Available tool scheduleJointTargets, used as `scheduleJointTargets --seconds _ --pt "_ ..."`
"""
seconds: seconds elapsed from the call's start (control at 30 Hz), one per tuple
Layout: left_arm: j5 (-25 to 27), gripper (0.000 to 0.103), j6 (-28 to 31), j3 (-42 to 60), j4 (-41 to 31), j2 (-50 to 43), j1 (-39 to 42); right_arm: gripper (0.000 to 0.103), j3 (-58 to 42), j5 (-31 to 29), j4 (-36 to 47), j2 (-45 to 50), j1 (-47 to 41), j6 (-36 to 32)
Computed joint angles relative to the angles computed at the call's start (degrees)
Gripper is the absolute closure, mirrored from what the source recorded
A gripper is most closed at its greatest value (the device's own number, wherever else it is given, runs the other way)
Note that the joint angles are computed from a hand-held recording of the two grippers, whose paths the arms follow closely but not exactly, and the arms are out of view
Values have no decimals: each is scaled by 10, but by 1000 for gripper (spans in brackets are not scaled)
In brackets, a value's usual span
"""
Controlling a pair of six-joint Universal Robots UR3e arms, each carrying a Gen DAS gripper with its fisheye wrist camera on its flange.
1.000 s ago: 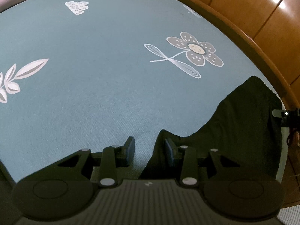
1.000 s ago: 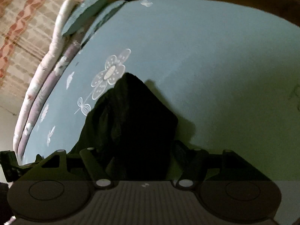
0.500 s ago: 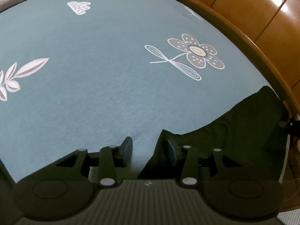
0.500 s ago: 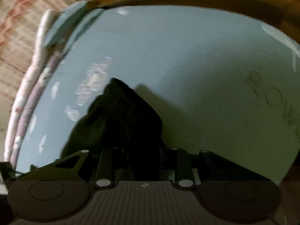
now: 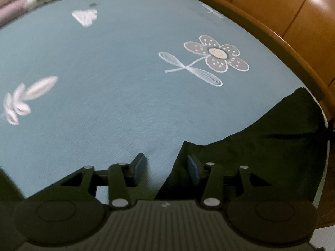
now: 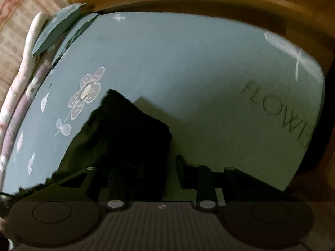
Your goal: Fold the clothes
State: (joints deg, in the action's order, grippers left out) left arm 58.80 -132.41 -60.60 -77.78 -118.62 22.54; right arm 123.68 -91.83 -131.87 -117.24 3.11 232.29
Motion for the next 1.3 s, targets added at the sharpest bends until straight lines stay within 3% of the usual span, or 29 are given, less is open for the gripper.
scheduleJointTargets --seconds 0.1,0.17,0.33,0.43,0.5,0.63,0.8,0.87,1.1,1.3 --pt "-1 57 23 -52 18 58 11 64 -82 -63 59 27 43 -8" --pt "-10 56 54 -95 20 109 22 64 -120 -101 56 45 71 -37" --pt "-8 56 184 -189 -50 205 35 63 -163 -33 -20 137 54 -176" --pt "8 56 251 -244 -86 248 44 64 -155 -9 -60 185 38 -216" --pt "23 56 276 -283 -96 272 52 64 -163 -32 -40 211 39 -222" --pt "67 56 303 -346 -109 312 72 63 -183 -12 -3 207 25 -229" --pt "49 56 357 -337 -181 352 93 60 -248 56 73 198 28 -305" --pt "40 56 402 -340 -202 369 91 60 -282 74 114 210 46 -369" --pt "34 56 688 -408 -249 459 117 60 -393 63 267 277 153 -702" --pt "43 56 765 -402 -269 472 127 60 -359 8 230 292 230 -905"
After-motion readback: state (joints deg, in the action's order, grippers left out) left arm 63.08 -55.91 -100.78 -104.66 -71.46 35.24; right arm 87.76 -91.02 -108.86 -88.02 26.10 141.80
